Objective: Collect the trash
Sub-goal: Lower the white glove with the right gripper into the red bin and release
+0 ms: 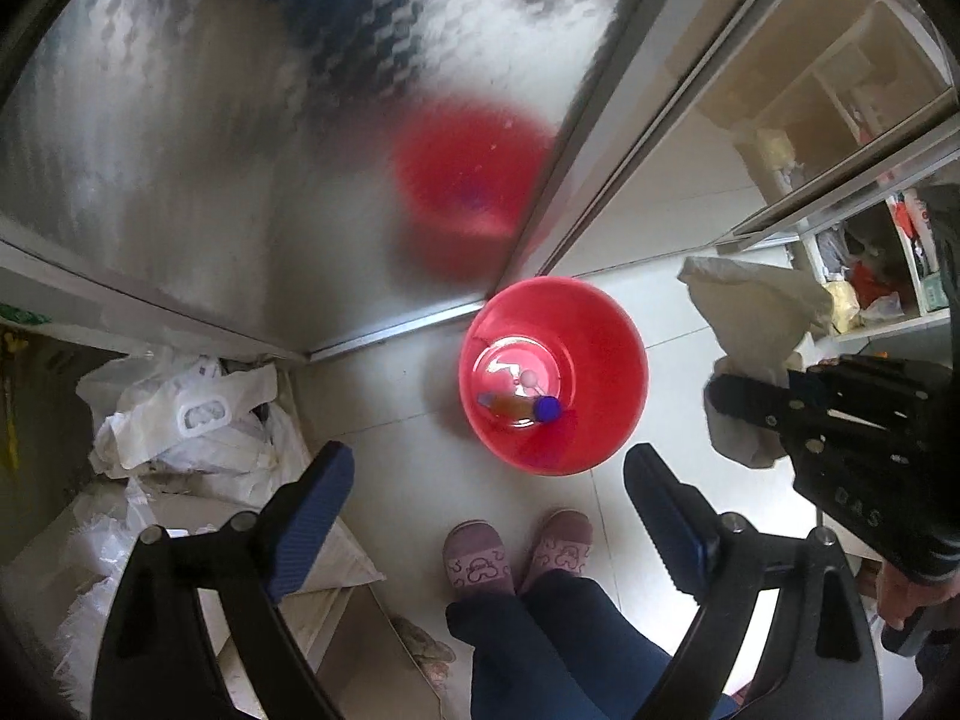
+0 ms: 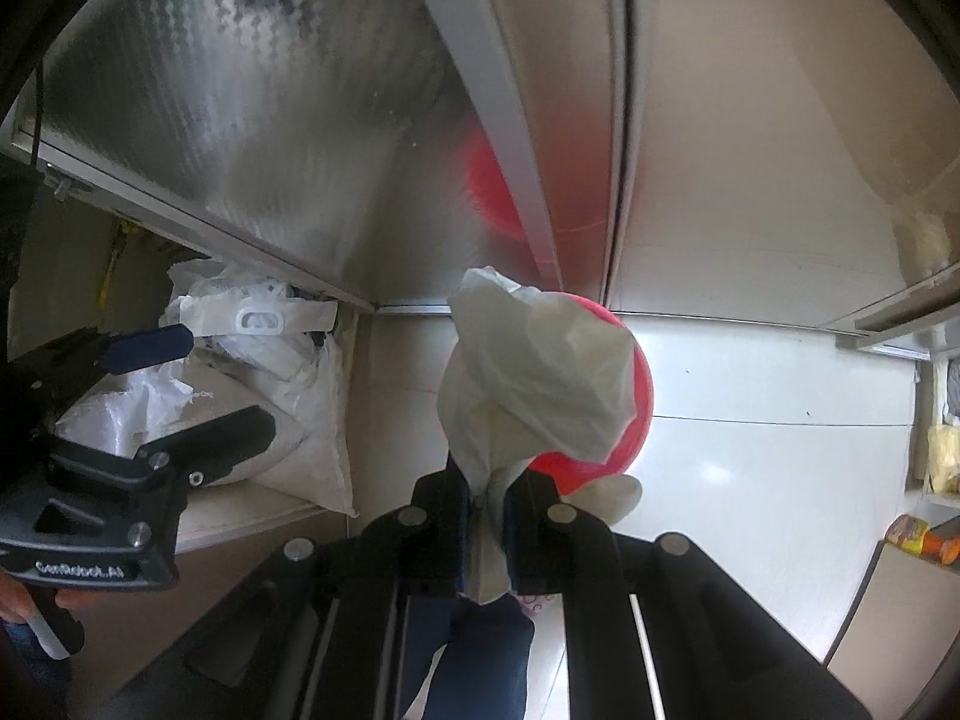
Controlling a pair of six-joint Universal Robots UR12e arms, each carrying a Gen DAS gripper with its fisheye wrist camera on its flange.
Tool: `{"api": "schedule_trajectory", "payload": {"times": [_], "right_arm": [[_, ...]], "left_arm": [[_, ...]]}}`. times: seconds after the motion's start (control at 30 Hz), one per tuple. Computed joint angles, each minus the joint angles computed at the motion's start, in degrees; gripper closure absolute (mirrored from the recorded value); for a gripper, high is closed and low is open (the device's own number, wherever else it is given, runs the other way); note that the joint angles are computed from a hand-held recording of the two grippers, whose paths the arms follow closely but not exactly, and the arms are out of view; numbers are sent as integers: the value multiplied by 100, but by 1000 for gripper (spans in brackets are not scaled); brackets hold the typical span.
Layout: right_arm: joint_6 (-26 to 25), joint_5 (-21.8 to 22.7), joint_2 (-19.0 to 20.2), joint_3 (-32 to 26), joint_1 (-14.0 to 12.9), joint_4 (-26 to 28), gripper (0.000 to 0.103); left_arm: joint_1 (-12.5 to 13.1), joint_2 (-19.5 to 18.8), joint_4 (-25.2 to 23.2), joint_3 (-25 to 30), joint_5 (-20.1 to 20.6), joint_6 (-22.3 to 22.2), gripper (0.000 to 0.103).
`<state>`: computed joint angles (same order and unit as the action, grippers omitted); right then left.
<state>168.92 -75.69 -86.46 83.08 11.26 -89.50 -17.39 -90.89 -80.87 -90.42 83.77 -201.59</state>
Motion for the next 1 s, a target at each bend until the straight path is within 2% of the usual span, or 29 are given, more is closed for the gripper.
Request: {"api": "schedule_trajectory", "payload": {"times": [0.17,0.27,0.3,0.37,0.4,0.43,0.47,0.5,0.53,0.63,0.83,1.0], "right_arm": [[-25,-92,48,30,51,-19,93],[-38,-98,63,91,61,-90,92],[-70,-108,69,105,60,-89,91],[-83,-148,81,113,78,-92,83],[-97,-176,80,130,81,-106,74],[-96,-190,78,156,87,-140,59],[-106,-202,70,175,93,-184,49],[-93,-287,60,210,128,-280,32],[-76,-407,44,245,162,-392,28],[-3,-460,-1,272,150,-494,17],[183,-360,-132,158,62,-413,10],[217,-385,-238,-172,50,-147,4]], "left_arm": [[48,51,86,-130,23,-47,12],[66,84,190,-205,18,-69,0],[82,105,245,-240,-27,-80,0],[81,113,234,-259,16,-117,0],[75,116,228,-264,50,-132,0],[68,113,210,-259,61,-165,0],[68,118,205,-263,48,-184,0],[72,134,211,-275,34,-209,0],[72,144,203,-279,23,-220,0],[59,170,114,-265,6,-201,0],[19,259,-19,-123,6,-213,0],[-29,278,-285,317,70,-193,0]]}}
